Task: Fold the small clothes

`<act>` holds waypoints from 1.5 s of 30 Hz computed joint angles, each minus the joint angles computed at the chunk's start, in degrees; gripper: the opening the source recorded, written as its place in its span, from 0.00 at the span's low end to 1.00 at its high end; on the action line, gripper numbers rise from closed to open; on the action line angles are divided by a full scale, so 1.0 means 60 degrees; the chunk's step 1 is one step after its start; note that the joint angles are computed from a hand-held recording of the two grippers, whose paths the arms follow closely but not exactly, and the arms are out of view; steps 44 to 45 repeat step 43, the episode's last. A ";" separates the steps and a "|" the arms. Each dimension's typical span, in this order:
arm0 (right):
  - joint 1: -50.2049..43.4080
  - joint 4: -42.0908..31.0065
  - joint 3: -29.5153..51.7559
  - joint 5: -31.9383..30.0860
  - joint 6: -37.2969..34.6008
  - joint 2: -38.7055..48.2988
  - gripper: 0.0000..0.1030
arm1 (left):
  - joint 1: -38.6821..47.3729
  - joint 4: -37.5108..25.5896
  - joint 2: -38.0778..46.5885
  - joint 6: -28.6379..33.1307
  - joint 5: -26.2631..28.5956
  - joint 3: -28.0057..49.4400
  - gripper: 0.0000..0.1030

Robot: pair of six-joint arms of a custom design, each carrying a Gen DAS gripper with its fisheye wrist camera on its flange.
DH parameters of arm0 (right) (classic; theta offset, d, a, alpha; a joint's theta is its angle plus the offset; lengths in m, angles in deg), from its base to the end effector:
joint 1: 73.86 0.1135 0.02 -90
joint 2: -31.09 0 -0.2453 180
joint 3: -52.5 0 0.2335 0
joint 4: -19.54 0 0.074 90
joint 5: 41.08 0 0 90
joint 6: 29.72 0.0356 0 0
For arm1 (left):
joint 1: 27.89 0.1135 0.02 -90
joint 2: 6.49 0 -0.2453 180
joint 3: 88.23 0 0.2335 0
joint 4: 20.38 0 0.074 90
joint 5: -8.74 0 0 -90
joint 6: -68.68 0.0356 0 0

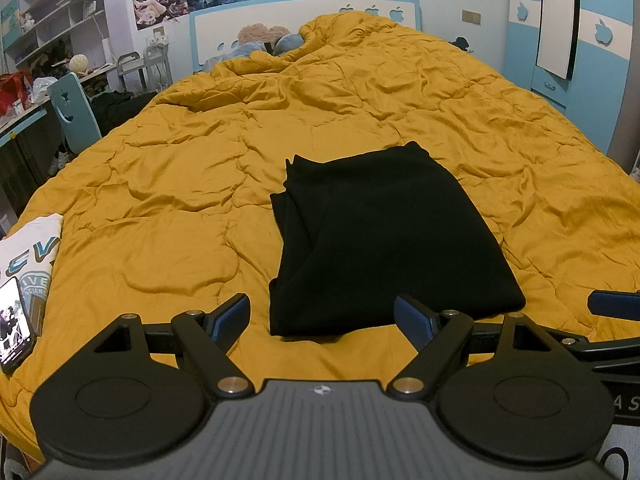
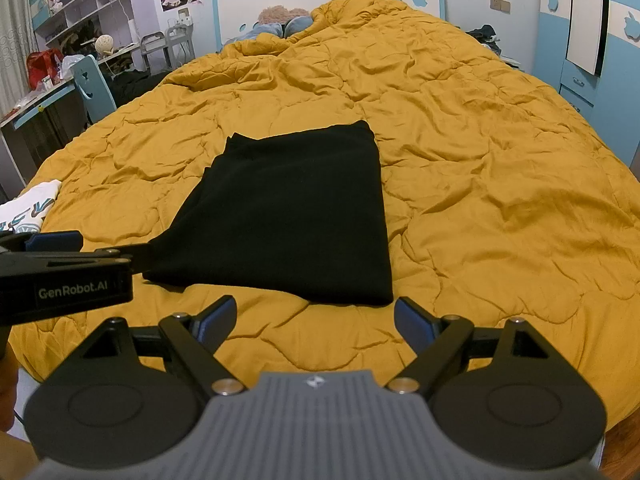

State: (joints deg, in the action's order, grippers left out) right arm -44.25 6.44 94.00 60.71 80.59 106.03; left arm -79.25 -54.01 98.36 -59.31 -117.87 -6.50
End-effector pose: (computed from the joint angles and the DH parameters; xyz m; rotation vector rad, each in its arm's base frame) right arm 0.2001 0.1053 0.1427 -0.0948 2.3662 0.1765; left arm 0.2375 -0.2631 0.1731 0.0420 2.3071 0.0581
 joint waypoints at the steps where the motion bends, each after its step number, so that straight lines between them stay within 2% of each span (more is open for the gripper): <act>1: -0.0002 0.0007 0.0000 0.0001 -0.0006 0.0004 0.79 | -0.0001 -0.0002 -0.0003 -0.0003 0.0001 -0.0001 0.93; 39: -0.0235 0.0241 -0.0105 -0.0229 -0.0091 0.0242 0.79 | -0.0119 -0.0015 0.0058 -0.0016 -0.0031 -0.0014 0.93; 45: -0.0342 0.0155 0.0051 -0.0318 -0.0179 0.0340 0.79 | -0.0089 0.0406 -0.0060 0.0171 0.0017 -0.0268 0.92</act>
